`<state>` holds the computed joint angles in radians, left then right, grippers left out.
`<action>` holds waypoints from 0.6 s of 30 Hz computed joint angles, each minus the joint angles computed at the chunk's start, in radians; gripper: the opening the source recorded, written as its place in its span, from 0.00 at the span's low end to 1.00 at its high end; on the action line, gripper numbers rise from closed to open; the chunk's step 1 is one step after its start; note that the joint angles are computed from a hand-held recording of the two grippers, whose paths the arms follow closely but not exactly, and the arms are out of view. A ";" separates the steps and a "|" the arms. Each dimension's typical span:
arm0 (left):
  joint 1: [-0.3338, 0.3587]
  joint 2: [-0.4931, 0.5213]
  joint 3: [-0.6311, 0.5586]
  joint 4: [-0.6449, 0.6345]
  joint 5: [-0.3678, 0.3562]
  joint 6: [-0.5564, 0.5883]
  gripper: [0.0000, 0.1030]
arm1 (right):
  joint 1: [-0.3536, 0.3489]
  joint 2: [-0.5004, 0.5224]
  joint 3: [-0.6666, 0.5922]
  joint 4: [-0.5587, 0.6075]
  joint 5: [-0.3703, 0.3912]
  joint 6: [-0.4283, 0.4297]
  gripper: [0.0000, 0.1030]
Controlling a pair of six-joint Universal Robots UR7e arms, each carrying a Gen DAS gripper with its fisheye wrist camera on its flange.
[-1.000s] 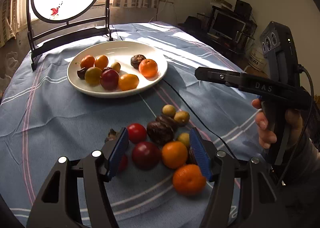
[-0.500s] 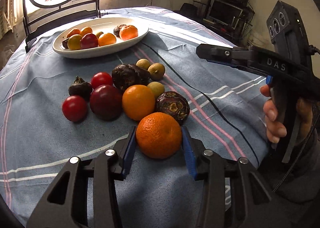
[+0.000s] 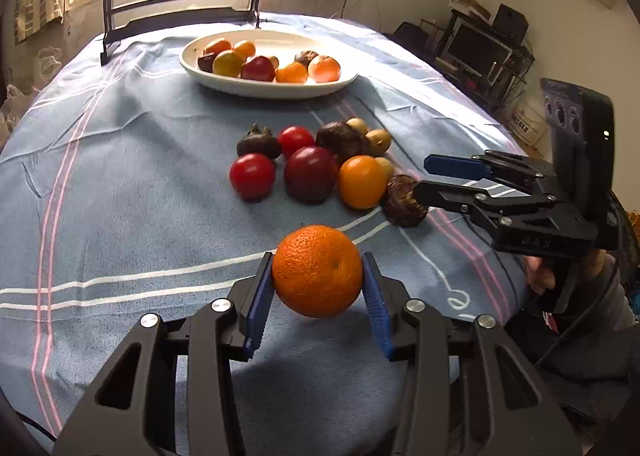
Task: Organize fruits
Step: 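Grasp an orange with the left gripper while the right gripper grasps a dark passion fruit, then carry the orange and passion fruit onto the plate and open both grippers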
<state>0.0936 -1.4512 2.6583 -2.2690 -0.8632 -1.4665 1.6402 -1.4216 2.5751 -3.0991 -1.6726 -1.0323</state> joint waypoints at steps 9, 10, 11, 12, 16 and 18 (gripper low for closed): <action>0.030 0.097 -0.015 -0.053 0.019 0.037 0.56 | 0.065 0.070 -0.011 -0.020 -0.121 -0.008 0.47; 0.027 0.096 -0.013 -0.048 0.028 0.023 0.54 | 0.065 0.071 -0.013 -0.013 -0.125 -0.007 0.46; 0.028 0.090 -0.011 -0.042 0.034 0.014 0.50 | 0.065 0.073 -0.013 -0.017 -0.129 -0.008 0.40; 0.024 0.081 -0.005 -0.041 0.037 0.008 0.42 | 0.063 0.071 -0.011 -0.018 -0.126 -0.010 0.40; 0.000 0.050 0.007 -0.010 0.038 -0.028 0.41 | 0.035 0.040 -0.009 0.016 -0.085 0.002 0.39; -0.030 0.017 0.017 0.017 0.043 -0.060 0.41 | 0.014 0.013 -0.012 0.055 -0.045 0.014 0.39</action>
